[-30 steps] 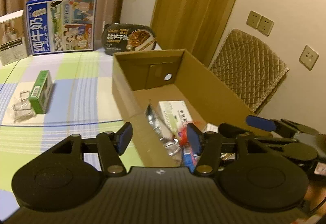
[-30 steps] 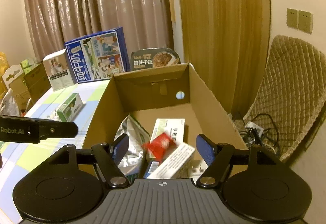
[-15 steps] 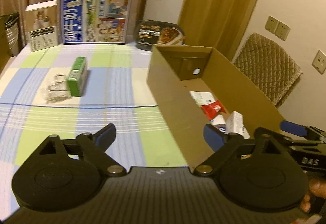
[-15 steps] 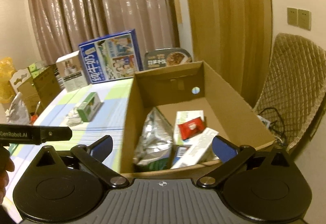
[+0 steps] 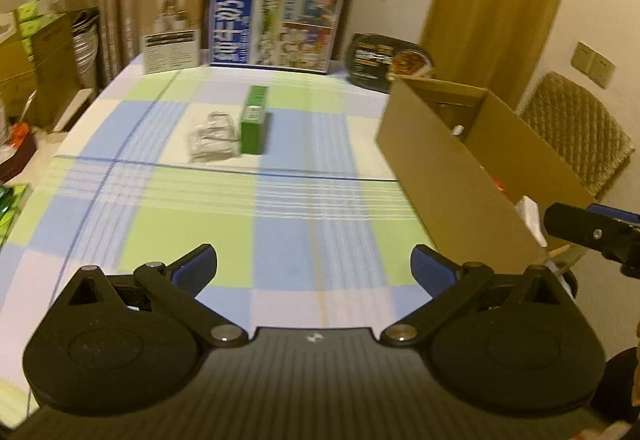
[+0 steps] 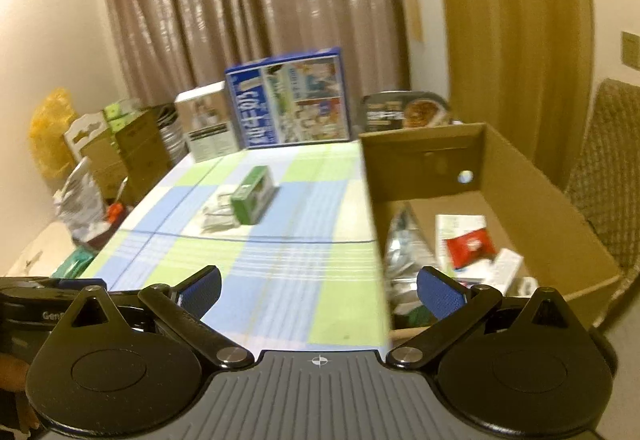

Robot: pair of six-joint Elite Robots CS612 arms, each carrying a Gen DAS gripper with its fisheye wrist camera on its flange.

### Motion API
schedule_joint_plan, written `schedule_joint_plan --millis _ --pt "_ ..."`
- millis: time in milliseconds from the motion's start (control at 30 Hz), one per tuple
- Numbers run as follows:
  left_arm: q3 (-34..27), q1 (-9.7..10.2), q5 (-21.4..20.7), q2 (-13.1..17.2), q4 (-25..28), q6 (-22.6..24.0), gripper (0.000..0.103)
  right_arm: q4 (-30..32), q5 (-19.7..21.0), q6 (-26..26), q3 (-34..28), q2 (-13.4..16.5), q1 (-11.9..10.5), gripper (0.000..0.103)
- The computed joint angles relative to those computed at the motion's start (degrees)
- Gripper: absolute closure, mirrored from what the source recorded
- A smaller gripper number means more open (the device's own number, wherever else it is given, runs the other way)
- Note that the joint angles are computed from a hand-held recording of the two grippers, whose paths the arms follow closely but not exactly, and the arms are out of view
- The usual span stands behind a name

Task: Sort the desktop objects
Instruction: 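Move both tools back over the remaining items on the table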

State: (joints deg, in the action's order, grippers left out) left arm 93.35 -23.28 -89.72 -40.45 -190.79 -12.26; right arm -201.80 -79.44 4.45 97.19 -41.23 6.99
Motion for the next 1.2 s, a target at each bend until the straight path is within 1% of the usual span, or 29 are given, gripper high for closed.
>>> schedule_joint_plan --millis 200,400,600,800,900,1000,1200 --pt "1.41 1.37 0.3 -0.74 -0.19 -1.61 0.002 2.06 0.76 -1.01 -0.77 0.3 1.19 0.002" --pt "2.02 2.43 -0.75 -1.06 -0.75 -2.0 0.002 3.29 1.14 -1.72 -1.25 0.69 1.89 0.002" --pt "2.09 3.06 -0.29 -0.94 -1.1 -1.66 0.002 4.6 2.5 -2.58 -2.25 1.33 2.34 0.002" --pt "1.07 4.16 0.47 -0.4 -0.95 -1.77 0.002 6.32 3.09 -3.91 -4.4 2.43 2.85 0.002" --pt "-0.08 4.72 0.79 0.21 -0.9 -0.32 0.002 6.68 3.28 -3.5 -5.89 3.3 2.93 0.002" --pt "-1.57 5.17 1.27 0.96 -0.62 2.08 0.002 8.11 2.86 -3.72 -7.81 4.24 3.16 0.002" --pt "-6.37 6.27 0.63 3.37 1.19 6.61 0.002 10.18 1.95 -4.15 -12.36 6.75 3.54 0.002"
